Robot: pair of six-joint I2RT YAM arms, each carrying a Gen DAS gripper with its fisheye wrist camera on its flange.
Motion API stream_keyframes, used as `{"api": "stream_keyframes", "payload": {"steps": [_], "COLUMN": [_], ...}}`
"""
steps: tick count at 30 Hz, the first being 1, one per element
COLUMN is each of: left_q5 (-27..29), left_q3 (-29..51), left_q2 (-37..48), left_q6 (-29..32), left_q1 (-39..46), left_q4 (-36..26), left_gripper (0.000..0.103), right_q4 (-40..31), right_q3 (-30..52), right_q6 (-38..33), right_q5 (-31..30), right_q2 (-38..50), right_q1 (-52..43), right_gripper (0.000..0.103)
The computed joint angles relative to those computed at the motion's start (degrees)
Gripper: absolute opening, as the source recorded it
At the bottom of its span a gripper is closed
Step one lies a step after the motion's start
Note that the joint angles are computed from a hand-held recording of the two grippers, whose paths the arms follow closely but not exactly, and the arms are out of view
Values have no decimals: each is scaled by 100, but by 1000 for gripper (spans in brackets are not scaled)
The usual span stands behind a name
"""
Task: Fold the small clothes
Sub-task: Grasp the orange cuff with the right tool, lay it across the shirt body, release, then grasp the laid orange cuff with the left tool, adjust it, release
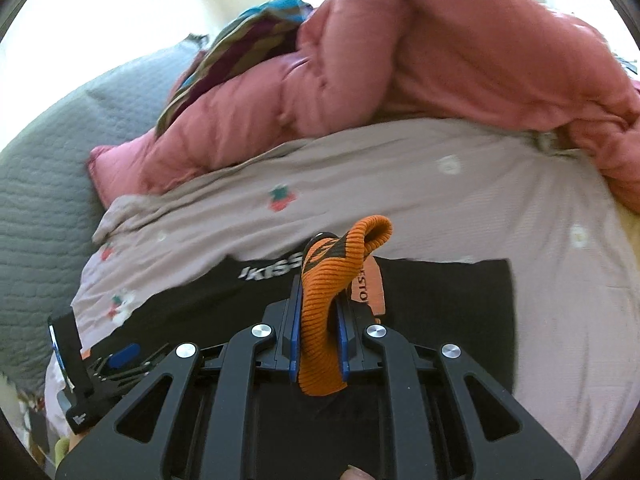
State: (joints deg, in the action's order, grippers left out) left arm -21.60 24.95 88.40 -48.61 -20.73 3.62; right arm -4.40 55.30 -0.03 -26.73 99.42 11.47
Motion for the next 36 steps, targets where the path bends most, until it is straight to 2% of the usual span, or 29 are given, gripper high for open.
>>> {"api": "stream_keyframes", "payload": {"steps": [5, 11, 14, 20, 24, 26, 28, 30, 31, 32, 33, 36], "left_q5": [180, 482, 672, 1569, 2128, 2072, 1919, 1734, 1512, 1246, 1206, 1581], "left_q3": [-199, -339, -532, -802, -659, -510, -370, -239, -145, -122, -236, -624], "left_q2": [-110, -17, -20, 290, 1032, 1276, 1379, 1437, 1438, 1393, 1319, 913], "left_q6": [50, 149, 165, 91, -130, -193, -189, -127, -46, 32, 60, 134], "left_q1": [119, 148, 188, 304, 383, 332, 252, 155, 63, -46, -40, 248], "left_q4": [214, 629, 1089, 2223, 2821, 2928, 2900, 2781, 2592, 2468, 2568, 2928], "left_gripper": [95, 95, 94, 84, 65, 65, 53, 23, 16, 2, 1, 1], "right_q4": [-10, 96, 240, 540, 839, 947, 1010, 1042, 1033, 1033, 1040, 1084], "right_q3": [115, 110, 19, -255, -523, -622, -672, -708, -710, -718, -736, -802], "right_q6": [135, 140, 78, -180, -416, -496, -530, -538, -543, -533, -550, -599], "right_q5": [124, 36, 95, 517, 724, 783, 773, 819, 812, 828, 862, 901], "right_q2": [228, 419, 456, 492, 483, 508, 531, 528, 530, 527, 511, 468], "right_q1": [541, 737, 679, 427, 216, 106, 3, -67, -112, -149, -191, -298], "right_gripper": [14, 25, 36, 40, 42, 42, 42, 42, 42, 42, 42, 42]}}
